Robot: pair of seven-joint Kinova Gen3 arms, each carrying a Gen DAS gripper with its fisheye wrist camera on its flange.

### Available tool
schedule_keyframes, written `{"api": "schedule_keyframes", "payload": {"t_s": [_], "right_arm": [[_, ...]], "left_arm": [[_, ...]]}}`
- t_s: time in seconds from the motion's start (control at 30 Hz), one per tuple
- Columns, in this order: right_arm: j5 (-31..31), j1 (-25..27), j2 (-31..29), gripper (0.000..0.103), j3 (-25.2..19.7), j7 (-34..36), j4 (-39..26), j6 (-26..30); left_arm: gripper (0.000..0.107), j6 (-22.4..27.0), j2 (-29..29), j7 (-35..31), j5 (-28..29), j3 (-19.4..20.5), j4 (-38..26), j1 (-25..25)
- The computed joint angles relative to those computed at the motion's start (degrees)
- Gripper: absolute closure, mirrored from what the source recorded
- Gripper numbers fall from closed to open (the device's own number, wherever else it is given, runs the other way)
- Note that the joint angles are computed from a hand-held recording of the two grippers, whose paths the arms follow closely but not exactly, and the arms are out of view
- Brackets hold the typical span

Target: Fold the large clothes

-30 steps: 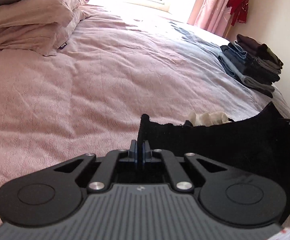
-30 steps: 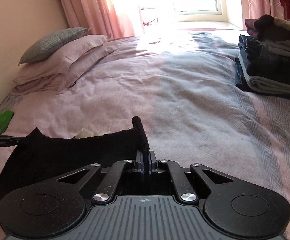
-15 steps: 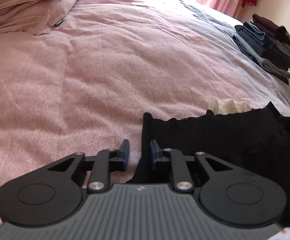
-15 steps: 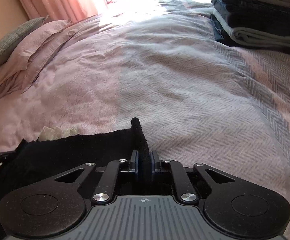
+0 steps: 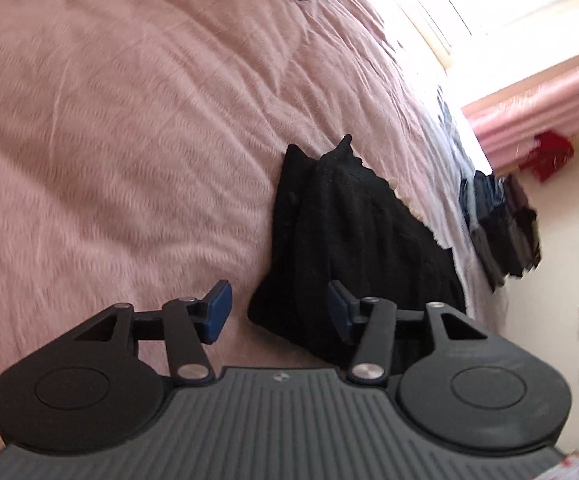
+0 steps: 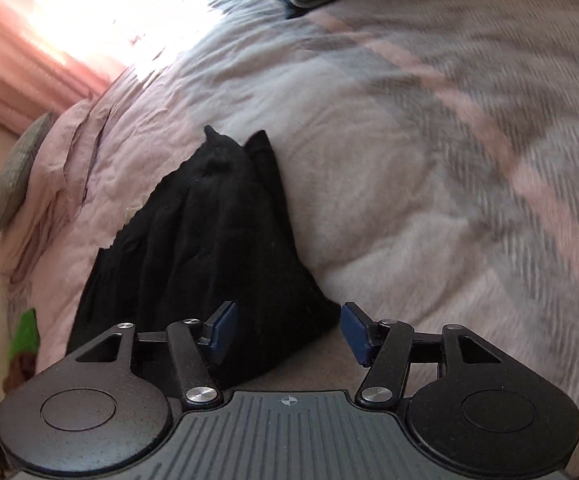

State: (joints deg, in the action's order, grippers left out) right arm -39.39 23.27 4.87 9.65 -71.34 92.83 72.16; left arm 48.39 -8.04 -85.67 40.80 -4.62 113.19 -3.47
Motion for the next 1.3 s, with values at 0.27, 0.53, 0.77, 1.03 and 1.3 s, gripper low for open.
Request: {"api": "schedule_keyframes", "payload": {"t_s": [0.27, 0.53, 0.77, 1.03, 1.3], "right_arm": [[-12.9, 16.4, 2.3, 0.099, -13.5, -4.1, 8.6, -5.4], [-7.6, 20.1, 4.2, 0.102, -18.6, -5.6, 1.7, -6.0], [6.3, 15.3, 3.3, 0.084, -20.2, -11.5, 1.1, -8.1], [20.9, -5.8, -7.0, 0.066, -13.2, 4.2, 3.5, -23.6], [15.4, -4.6, 5.7, 0.067, -19.3, 19.3, 1.8, -28.8]], "left_arm": [[0.083, -10.7, 0.5, 5.1, 9.9, -9.6, 8.6, 13.3], [0.103, -8.3, 0.8, 4.3, -8.2, 2.0, 1.7, 3.1], [0.093, -3.6, 2.5, 14.1, -23.5, 19.3, -2.3, -7.6], [0.091, 0.9, 1.6, 20.0, -42.1, 38.8, -12.1, -17.2], [0.087, -7.8, 18.6, 16.2, -47.4, 26.9, -18.2, 3.6]]}}
